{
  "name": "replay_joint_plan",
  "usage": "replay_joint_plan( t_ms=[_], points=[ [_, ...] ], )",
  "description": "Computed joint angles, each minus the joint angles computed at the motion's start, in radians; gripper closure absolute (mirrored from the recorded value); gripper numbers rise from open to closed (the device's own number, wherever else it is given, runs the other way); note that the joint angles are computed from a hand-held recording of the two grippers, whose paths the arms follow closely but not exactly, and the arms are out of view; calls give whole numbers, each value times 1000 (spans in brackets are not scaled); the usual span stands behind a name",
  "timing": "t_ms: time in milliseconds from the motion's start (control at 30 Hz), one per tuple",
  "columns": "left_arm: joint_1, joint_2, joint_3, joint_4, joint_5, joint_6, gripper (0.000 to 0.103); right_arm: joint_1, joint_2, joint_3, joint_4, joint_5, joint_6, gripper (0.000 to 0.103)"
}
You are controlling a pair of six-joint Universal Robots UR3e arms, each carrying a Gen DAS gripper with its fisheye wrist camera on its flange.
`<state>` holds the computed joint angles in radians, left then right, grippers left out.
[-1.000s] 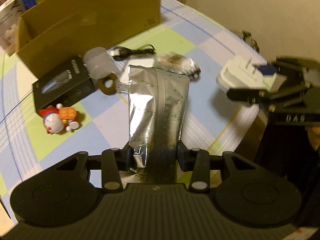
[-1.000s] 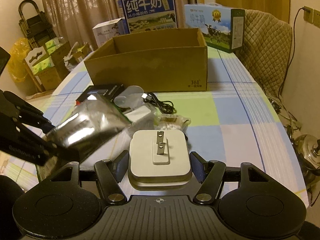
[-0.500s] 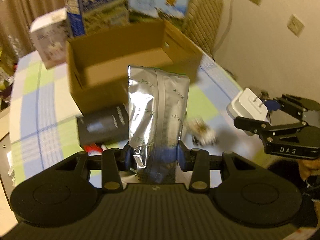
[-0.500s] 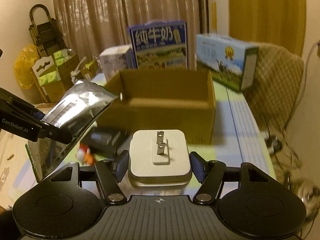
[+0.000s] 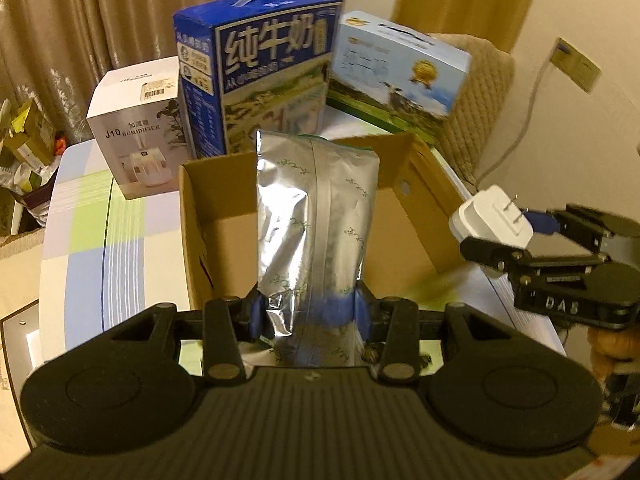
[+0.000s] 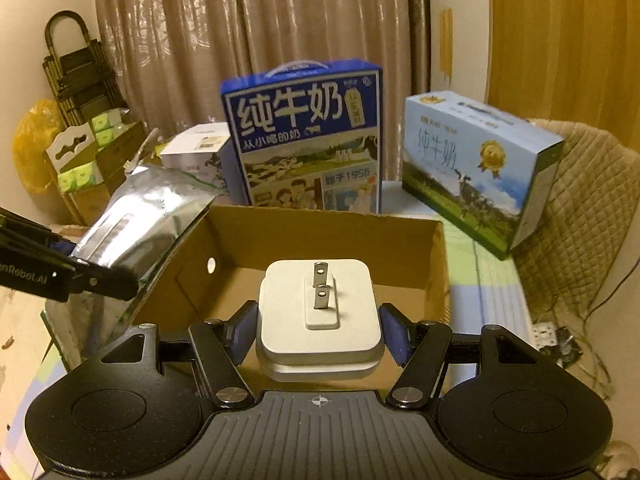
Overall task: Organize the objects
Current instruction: 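Carry both items to the cardboard box while the left tool releases the foil bag inside, then lower the white plug into the box and open the right tool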
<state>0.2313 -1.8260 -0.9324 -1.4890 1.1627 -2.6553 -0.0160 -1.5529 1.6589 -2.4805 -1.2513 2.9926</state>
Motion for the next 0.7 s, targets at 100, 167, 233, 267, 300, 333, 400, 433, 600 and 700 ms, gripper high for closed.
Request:
replay_joint_plan(
  t_ms=[100,167,233,267,300,333,400,433,600,700],
  points=[
    [-27,-117,106,17,20,-46,66,10,95,-57,-29,-20,13,41],
    [-38,-174,152,31,25,-67,66,10,142,-85,-39,-24,17,41],
    [-47,-235,211,32,32,-85,66,8,184,-108,-52,-26,14,41],
    [-50,-259,234,31,34,-90,66,9,197,-112,-60,-27,16,41],
    [-52,-282,254,31,33,-94,66,8,214,-120,-65,-28,17,41],
    [-53,-297,265,34,32,-98,66,8,227,-126,-69,-31,20,41],
    [-58,-320,272,55,34,-101,65,9,253,-138,-74,-33,27,41],
    [-62,-327,271,67,39,-100,64,9,263,-140,-76,-33,29,41],
    [-47,-293,145,194,22,-141,52,8,293,-138,-89,-35,32,41],
    [-36,-273,97,211,18,-132,50,9,304,-133,-98,-43,35,41]
  ],
)
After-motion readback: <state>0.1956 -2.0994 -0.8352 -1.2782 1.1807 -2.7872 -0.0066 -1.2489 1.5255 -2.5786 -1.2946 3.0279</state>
